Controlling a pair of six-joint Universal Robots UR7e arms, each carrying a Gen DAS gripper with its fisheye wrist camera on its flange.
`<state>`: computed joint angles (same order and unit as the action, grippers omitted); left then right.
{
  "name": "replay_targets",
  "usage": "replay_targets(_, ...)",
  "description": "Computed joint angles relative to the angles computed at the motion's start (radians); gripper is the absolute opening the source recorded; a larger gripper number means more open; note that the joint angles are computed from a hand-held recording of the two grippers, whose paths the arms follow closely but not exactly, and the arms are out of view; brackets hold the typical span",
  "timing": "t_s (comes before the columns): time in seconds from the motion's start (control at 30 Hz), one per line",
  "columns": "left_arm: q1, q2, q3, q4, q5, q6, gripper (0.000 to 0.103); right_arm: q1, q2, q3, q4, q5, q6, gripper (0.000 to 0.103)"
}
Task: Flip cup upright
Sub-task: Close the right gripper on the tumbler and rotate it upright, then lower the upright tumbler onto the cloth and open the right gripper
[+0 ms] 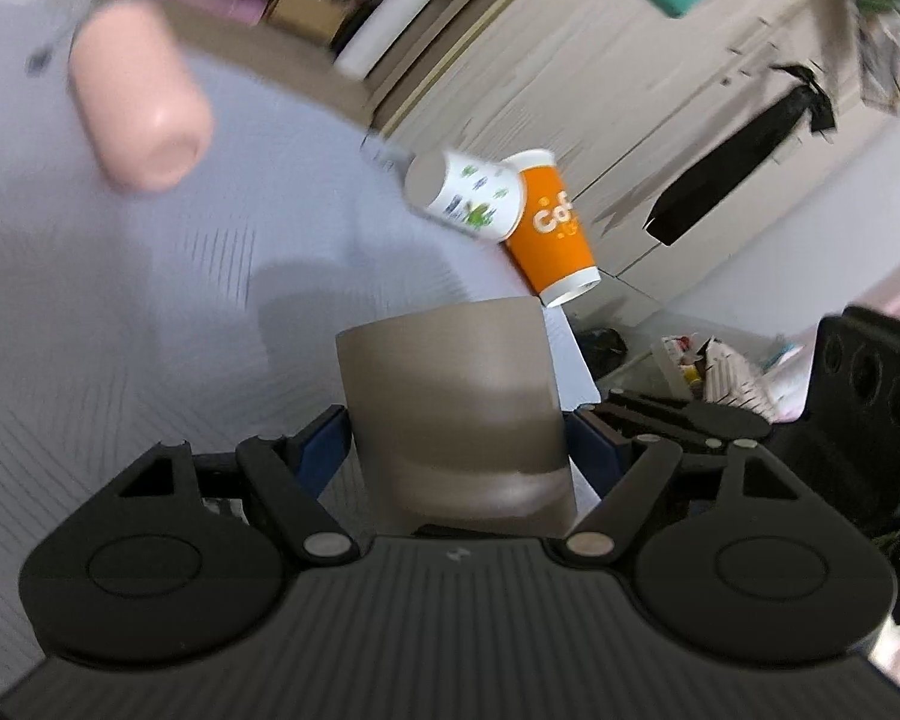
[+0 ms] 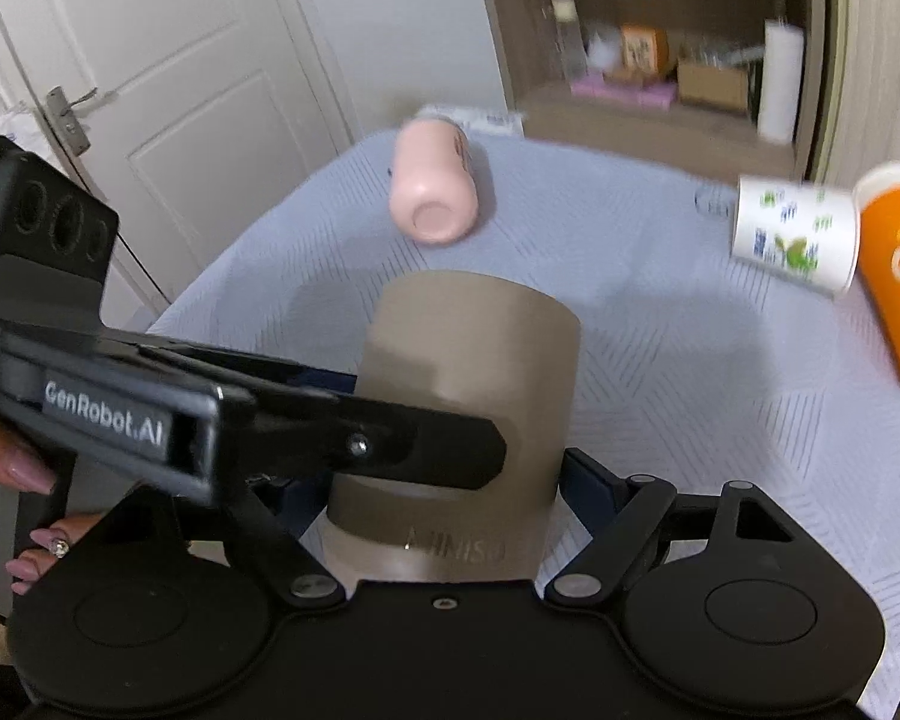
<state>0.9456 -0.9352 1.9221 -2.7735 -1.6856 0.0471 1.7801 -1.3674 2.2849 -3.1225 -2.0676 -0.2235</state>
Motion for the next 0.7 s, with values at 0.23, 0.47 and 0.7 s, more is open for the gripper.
replay_targets(0.23,-0.033,-0.034,0.073,-0.153,0.068,0.156,0.078,0.020,0.069,0.054,-0.283,0.003,-0.187,0.085)
replay_targets(0.47,-0.045,-0.035,0.095,-0.236,0.129,0.266,0.077,0.032,0.192,0.072,-0.582,-0.025,-0.409,0.084)
replay_targets(0.7,-0.055,-0.011,0.081,-0.262,0.176,0.349,0.075,-0.003,0.270,0.058,-0.741,-0.003,-0.531,0.084)
